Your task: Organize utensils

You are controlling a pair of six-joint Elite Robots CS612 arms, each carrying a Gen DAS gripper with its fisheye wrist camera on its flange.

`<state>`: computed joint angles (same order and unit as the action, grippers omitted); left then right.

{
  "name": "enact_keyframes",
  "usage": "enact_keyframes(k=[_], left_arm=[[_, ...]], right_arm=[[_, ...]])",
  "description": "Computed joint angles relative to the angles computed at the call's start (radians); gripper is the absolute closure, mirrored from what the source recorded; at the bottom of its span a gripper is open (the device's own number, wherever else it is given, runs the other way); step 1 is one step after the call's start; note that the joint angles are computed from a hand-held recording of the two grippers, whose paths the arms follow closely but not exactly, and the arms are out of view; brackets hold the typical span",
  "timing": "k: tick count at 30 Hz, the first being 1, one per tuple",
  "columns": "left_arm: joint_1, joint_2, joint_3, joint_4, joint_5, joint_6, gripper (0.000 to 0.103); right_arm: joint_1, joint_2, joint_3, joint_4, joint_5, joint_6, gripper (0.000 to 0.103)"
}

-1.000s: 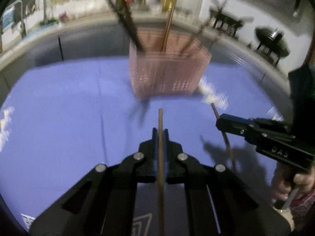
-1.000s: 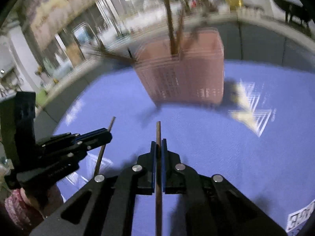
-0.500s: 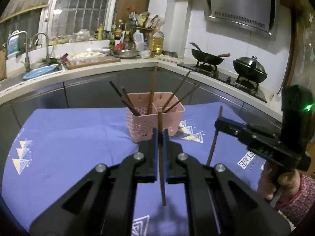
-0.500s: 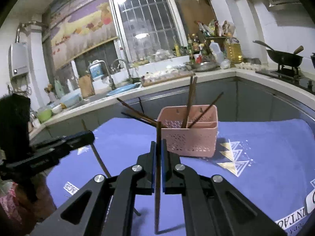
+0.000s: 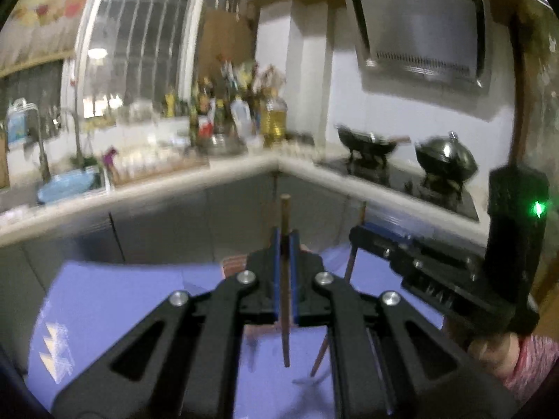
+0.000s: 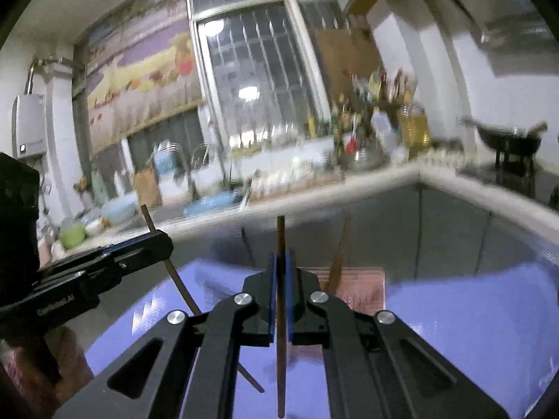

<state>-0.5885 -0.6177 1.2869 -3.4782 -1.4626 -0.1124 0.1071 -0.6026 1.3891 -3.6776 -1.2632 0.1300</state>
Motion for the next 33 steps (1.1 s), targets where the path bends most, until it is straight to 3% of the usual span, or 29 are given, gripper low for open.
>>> enact_keyframes(k=[6, 9, 12, 18, 21, 25, 28, 31, 33], left_arm=[[-0.007, 0.097, -0.197, -0.049, 0.141, 0.048, 0.099], [-0.004, 0.149, -0.277, 0.003, 0.174, 0.044, 0.099], [0.005, 0.193, -0.331, 0.066, 0.167, 0.009, 0.099], [0.014, 0.232, -0.365, 0.144, 0.141, -0.028, 0.099], [0.017, 0.24, -0.371, 0.212, 0.113, -0.032, 0.098], [0.025, 0.223, -0.364, 0.333, 0.098, -0.104, 0.098], [0.031, 0.184, -0.305, 0.281, 0.083, -0.163, 0.098], [0.026, 0.129, -0.209, 0.172, 0.092, -0.171, 0.086], [0.018, 0.091, -0.138, 0.095, 0.102, -0.17, 0.081]], right_arm=[[0.027, 0.084, -0.169, -0.139, -0.135, 0.001, 0.098], [0.039, 0.14, -0.245, -0.127, -0.198, -0.049, 0.098], [0.042, 0.178, -0.288, -0.102, -0.22, -0.083, 0.098], [0.032, 0.203, -0.3, -0.02, -0.182, -0.062, 0.098], [0.03, 0.204, -0.296, 0.012, -0.173, -0.056, 0.098], [0.009, 0.177, -0.269, 0.136, -0.058, 0.026, 0.097], [-0.007, 0.15, -0.232, 0.133, 0.006, 0.116, 0.094], [-0.016, 0.114, -0.169, 0.055, 0.038, 0.168, 0.08], [-0.017, 0.091, -0.117, -0.024, 0.033, 0.189, 0.054]])
